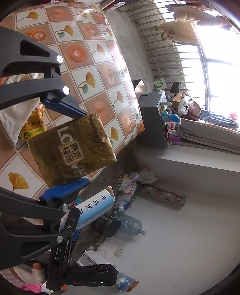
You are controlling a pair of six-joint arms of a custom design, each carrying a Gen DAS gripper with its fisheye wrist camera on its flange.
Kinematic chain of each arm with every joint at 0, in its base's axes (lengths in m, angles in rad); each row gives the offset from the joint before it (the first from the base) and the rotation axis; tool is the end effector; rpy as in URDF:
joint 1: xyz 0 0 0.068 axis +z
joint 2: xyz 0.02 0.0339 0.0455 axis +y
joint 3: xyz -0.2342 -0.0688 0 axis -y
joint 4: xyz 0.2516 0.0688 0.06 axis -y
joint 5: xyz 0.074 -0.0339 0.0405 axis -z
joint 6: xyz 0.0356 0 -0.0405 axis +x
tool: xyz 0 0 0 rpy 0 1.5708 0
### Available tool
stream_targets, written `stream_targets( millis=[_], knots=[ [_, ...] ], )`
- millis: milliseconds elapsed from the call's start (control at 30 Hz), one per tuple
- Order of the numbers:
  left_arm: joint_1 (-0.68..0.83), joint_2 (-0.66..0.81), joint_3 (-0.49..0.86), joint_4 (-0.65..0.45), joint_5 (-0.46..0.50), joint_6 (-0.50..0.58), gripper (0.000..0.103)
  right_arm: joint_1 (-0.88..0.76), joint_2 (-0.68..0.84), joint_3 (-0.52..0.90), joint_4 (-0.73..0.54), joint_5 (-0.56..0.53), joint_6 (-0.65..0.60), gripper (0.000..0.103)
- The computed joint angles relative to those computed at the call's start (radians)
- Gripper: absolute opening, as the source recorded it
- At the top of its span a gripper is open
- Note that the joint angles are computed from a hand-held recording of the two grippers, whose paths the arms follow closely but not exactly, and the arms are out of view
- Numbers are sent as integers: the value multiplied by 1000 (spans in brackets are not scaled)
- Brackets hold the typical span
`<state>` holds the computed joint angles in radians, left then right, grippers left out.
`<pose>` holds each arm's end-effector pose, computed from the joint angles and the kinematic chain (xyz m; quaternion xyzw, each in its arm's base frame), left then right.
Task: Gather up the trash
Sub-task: 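Lift the gold packet with the left tool while the right tool holds the box, then carry the box and packet to the blue basket and open both tools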
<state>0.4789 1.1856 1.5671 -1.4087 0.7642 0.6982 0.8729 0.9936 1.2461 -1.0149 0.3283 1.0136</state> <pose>0.1842 0.0679 0.3946 0.1973 0.8775 -0.1605 0.4066 0.1365 0.1449 0.3563 0.1279 0.9003 0.2259 0.3494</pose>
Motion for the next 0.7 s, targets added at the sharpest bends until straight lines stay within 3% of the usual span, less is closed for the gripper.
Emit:
stream_targets(
  millis=[267,400,467,700],
  knots=[
    [-491,-33,-66,201,-203,-310,64,-124,-191,-105,-102,14,53,67],
    [-752,74,-24,243,-297,-446,64,-332,-349,-168,-191,-41,14,67],
    [-853,164,25,239,-307,-505,64,-482,-417,-193,-249,-89,-36,67],
    [-1144,495,200,277,-375,-639,64,-1361,-560,-355,-362,-562,-500,67]
  ],
)
